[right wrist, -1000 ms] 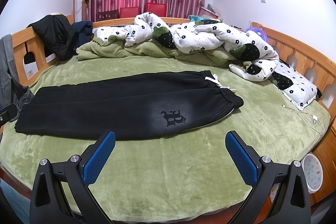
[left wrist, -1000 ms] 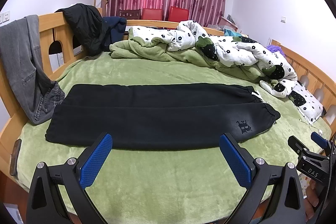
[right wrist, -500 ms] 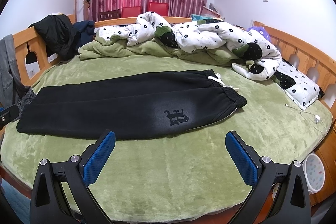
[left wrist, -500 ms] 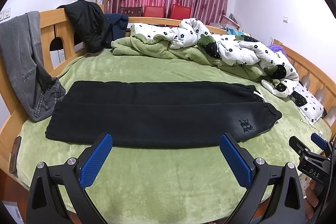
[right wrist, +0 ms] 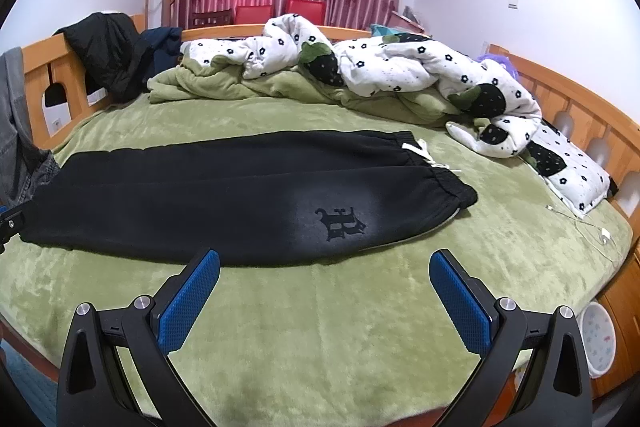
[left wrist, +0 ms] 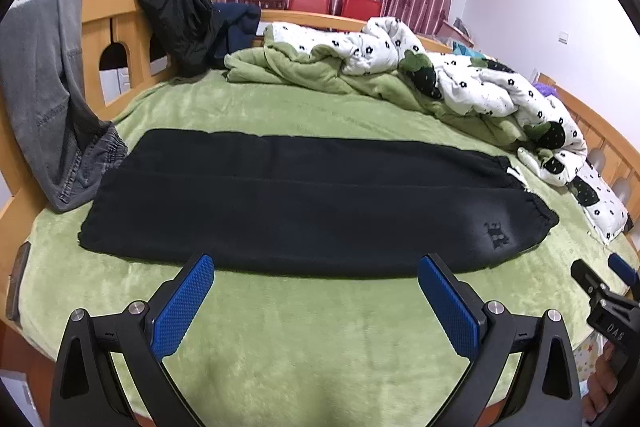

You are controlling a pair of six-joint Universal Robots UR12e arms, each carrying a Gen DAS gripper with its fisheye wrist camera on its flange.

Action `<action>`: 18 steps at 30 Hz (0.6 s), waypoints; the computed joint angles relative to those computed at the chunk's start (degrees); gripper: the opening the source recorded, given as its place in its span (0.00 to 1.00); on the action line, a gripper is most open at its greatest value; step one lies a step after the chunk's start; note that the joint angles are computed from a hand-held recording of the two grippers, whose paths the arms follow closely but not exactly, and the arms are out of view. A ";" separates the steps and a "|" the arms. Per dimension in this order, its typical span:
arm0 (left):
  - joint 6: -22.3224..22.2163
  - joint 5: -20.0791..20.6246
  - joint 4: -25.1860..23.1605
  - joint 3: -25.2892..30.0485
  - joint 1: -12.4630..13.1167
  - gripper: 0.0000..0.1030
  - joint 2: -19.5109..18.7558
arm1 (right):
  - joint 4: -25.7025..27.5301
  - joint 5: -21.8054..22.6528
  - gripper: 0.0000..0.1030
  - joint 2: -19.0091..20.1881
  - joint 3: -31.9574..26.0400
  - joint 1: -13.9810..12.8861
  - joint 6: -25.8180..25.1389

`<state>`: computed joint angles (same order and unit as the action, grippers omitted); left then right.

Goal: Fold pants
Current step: 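Move both tools down toward the black sweatpants' waistband and leg edges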

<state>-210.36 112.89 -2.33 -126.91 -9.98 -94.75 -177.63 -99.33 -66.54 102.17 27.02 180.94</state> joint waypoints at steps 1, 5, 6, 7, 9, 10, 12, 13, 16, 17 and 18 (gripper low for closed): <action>0.04 -0.38 -0.14 -0.12 0.42 1.00 -0.20 | -0.04 0.41 1.00 0.49 -0.34 0.02 -0.20; 0.34 -2.23 -0.65 -0.66 2.33 0.99 -0.96 | 2.02 5.97 1.00 2.02 -1.75 -0.82 0.19; 0.57 -3.47 -0.99 -0.85 3.14 0.99 -0.94 | 3.12 7.47 1.00 2.45 -2.28 -1.09 0.69; 0.49 -4.83 -1.19 -1.10 3.86 0.99 -0.90 | 4.45 8.41 1.00 2.90 -2.91 -1.25 1.36; 0.27 -7.08 -1.01 -1.78 5.08 0.99 -0.67 | 6.51 8.27 1.00 3.97 -4.19 -1.20 2.34; 0.30 -8.23 -0.81 -2.08 5.69 0.99 -0.64 | 6.62 7.58 1.00 4.54 -4.65 -1.11 2.69; 0.09 -8.79 0.30 -2.85 6.47 0.99 -0.81 | 6.22 7.17 1.00 5.59 -5.40 -1.06 3.16; -0.21 -8.50 0.50 -3.18 6.69 0.99 -0.88 | 5.96 7.26 0.99 5.86 -5.51 -1.13 3.24; -1.76 -9.48 -0.56 -3.93 8.33 0.98 -1.02 | 5.11 7.52 0.96 6.91 -6.07 -1.30 3.02; -2.19 -10.29 -0.48 -4.29 8.92 0.97 -0.96 | 5.01 7.35 0.93 7.27 -6.32 -1.32 2.48; -2.77 -11.04 -0.30 -4.77 9.63 0.96 -0.90 | 5.32 6.42 0.90 7.74 -6.74 -1.19 1.57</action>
<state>-213.13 101.86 -2.63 -131.68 -0.35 -95.66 -172.31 -92.91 -58.80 95.43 25.83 182.51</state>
